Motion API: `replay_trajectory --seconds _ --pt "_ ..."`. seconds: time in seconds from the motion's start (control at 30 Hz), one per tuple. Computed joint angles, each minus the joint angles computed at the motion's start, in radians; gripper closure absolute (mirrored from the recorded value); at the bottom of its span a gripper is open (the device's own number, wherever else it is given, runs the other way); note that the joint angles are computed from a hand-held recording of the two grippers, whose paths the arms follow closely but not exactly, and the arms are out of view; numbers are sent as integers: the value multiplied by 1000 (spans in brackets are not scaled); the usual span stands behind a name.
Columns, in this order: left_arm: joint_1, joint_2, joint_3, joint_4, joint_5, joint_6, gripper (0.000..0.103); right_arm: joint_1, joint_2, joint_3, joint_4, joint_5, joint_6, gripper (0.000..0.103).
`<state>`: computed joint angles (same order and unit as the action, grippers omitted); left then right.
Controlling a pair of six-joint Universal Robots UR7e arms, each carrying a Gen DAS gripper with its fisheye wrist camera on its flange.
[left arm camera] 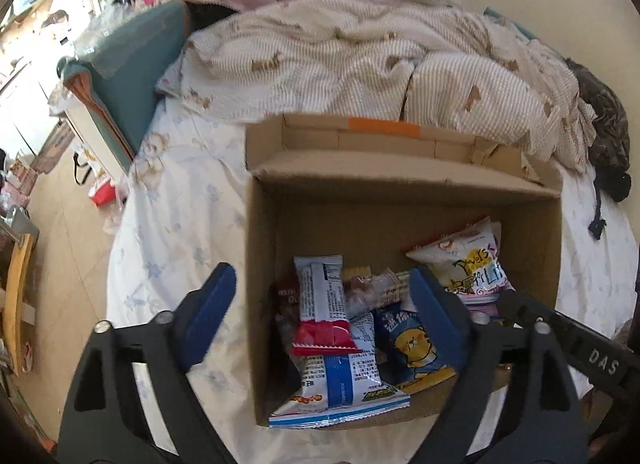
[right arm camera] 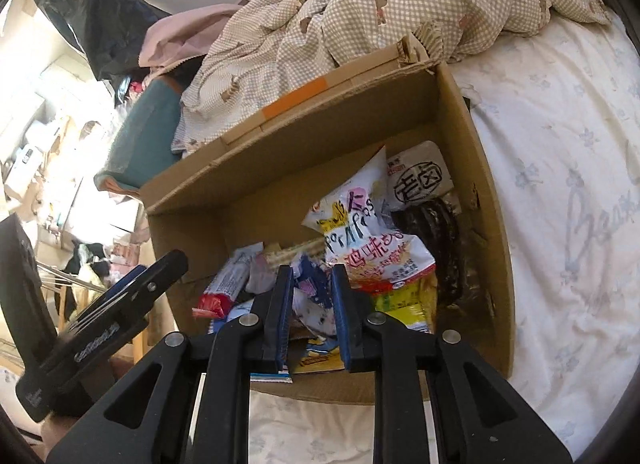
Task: Organize snacks
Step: 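Open both tools to release the snacks and pull back from the box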
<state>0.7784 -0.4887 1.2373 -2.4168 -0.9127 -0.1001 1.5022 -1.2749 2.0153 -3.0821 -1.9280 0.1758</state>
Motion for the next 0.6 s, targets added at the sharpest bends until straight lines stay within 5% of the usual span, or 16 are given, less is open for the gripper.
replay_trajectory --seconds 0.1,0.17,0.2,0.6 --pt "-7 -16 22 -38 21 21 12 10 2 -3 -11 -39 7 74" --pt "-9 -36 43 -67 13 33 12 12 -2 2 -19 -53 21 30" --pt "-13 -47 58 -86 21 40 12 15 -5 12 -51 -53 23 23" --pt "-47 -213 248 -192 10 51 12 148 -41 105 -287 -186 -72 11"
